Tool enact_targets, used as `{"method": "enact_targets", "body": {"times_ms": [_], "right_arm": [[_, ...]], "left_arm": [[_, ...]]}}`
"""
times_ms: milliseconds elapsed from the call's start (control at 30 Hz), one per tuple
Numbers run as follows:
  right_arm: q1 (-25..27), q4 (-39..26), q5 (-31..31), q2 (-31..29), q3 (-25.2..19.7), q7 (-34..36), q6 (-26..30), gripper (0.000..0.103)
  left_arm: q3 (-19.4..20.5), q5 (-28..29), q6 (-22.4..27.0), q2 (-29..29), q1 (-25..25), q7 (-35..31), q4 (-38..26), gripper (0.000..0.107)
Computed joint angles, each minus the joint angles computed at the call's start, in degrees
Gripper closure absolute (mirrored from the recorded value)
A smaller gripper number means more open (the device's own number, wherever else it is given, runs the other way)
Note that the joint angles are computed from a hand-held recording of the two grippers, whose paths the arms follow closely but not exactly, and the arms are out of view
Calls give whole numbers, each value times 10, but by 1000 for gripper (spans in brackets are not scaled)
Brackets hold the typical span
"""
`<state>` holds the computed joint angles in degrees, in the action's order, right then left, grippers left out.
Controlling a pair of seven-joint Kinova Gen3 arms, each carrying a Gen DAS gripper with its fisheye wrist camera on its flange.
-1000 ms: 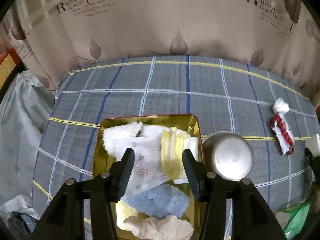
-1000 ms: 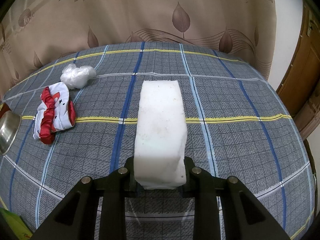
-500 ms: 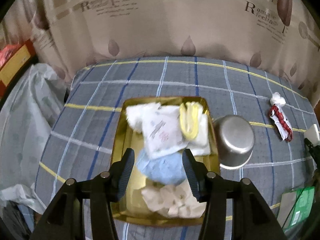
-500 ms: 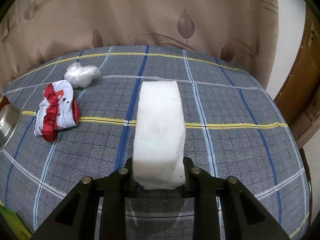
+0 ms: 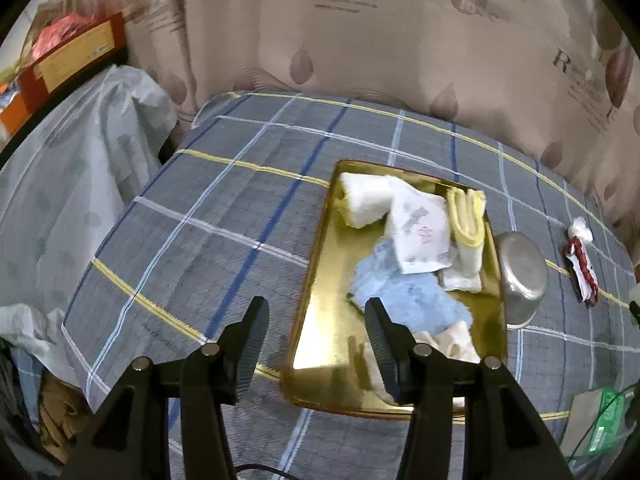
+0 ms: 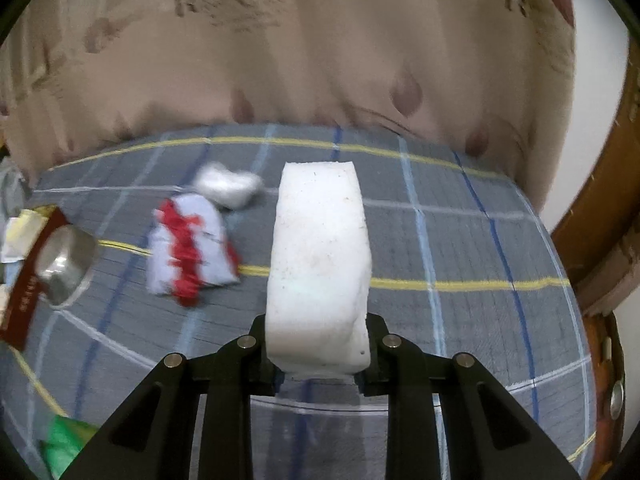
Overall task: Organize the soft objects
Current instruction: 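Carry the white block into the gold tray and open the right gripper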
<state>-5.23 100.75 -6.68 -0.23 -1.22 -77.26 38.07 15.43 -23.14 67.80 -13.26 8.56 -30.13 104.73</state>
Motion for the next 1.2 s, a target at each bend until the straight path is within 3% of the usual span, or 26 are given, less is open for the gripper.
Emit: {"method": "enact_targets", "body": {"times_ms": [267,533,900,1200], "right_arm": [[-58,-55,-28,-19,-38,13,70,80],[-152,-105,-49,14,-94,2,109,80],[-277,-190,-72,122,-145,-24,120,80],[-356,-265,-37,205,-143,-73,148,79]], "left_arm": [[-2,-4,-4,-47,-21,12,43,57],[7,-6,-5,-82,-63,22,73,57],[6,-11,15,-120,-112,18,80,57],[-17,9,5,-147,-146,7,93,57]]}}
